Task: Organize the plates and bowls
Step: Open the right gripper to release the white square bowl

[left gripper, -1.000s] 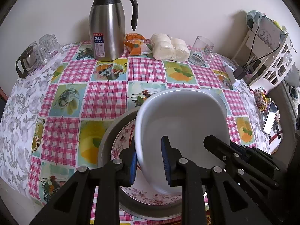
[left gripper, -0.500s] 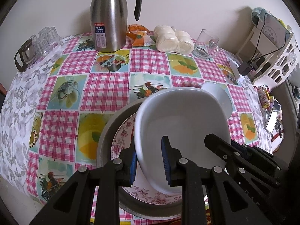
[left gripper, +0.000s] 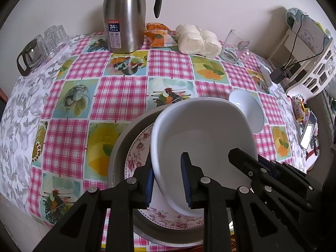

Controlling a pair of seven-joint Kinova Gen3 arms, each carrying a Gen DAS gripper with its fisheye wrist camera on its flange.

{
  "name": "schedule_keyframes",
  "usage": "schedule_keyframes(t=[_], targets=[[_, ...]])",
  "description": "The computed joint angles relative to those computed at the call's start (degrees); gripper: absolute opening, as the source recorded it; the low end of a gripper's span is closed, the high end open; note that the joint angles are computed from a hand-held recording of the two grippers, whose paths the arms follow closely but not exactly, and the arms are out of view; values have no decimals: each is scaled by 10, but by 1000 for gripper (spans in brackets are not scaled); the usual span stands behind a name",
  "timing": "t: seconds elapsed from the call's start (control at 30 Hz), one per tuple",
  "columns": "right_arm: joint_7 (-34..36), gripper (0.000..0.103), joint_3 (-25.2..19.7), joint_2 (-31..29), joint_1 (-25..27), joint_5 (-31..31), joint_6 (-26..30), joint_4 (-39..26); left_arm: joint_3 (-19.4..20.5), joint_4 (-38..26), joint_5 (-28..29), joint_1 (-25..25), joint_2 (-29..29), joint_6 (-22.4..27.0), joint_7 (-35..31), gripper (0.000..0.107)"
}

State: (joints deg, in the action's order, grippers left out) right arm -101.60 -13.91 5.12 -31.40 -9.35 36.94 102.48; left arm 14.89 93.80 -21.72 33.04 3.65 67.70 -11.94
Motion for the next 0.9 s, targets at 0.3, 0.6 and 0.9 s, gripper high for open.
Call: schedule_keyframes(t=[0.3,0.6,0.9], targets=[[1,17,0,1,2,-4,-6,3,0,0,-2,1,1,3,3,24],[5,17,1,1,3,-7,-5,3,0,-1,-3,2,2,6,3,26],[6,17,2,-11,6,-14,-9,7,5,-8,-33,13,-5,27,28,26]])
